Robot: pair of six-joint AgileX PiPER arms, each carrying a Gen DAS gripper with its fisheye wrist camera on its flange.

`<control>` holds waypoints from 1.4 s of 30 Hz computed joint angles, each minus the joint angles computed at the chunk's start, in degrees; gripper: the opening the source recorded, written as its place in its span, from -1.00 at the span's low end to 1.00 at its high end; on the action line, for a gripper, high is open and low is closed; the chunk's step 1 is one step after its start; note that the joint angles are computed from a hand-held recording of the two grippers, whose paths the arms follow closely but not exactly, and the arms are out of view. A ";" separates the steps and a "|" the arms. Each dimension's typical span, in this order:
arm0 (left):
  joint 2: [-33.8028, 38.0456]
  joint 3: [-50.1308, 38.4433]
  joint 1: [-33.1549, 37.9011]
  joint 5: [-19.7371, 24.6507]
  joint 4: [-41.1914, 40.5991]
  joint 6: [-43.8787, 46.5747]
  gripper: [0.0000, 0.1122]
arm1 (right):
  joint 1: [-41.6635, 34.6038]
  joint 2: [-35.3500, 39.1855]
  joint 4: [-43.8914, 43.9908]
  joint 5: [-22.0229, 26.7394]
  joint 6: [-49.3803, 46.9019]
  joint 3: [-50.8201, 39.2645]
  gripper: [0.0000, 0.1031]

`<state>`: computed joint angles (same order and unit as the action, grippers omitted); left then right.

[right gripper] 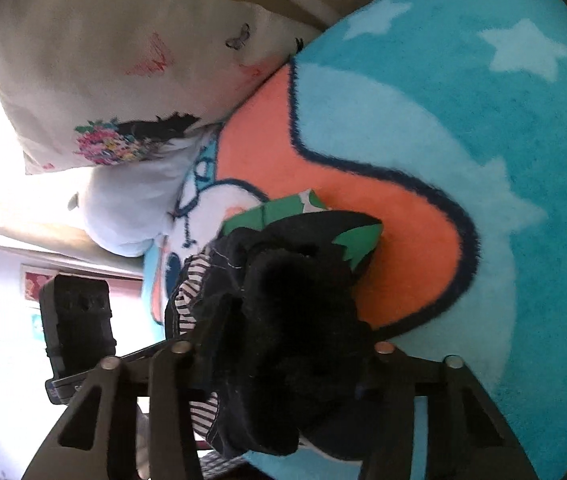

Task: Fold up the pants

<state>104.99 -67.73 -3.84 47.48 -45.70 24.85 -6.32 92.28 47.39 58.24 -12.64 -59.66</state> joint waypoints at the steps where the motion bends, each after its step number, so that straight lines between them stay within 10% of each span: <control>1: -0.28 -0.82 0.38 0.55 0.24 -0.39 -0.57 | 0.26 0.39 0.53 0.46 0.20 -1.35 -0.12; 10: 3.16 -12.20 3.42 1.02 10.95 -10.52 -0.52 | 7.00 11.07 -4.37 -0.04 6.01 -18.87 -0.10; 15: 9.39 -18.02 4.55 2.48 18.76 -17.04 -0.39 | 13.45 18.23 -22.43 -0.38 16.41 -27.26 0.09; 24: -2.82 -7.69 4.54 -3.32 19.97 -15.55 -0.22 | 16.35 6.21 -24.15 -5.37 19.08 -23.75 0.17; 37: -2.85 2.16 -0.04 -10.68 23.36 -16.43 -0.18 | 19.65 8.35 -29.47 -5.18 22.39 -16.99 0.18; 42: -13.73 7.44 -3.80 -17.16 37.79 -29.39 -0.17 | 22.73 3.46 -38.32 -4.82 29.91 -18.31 0.21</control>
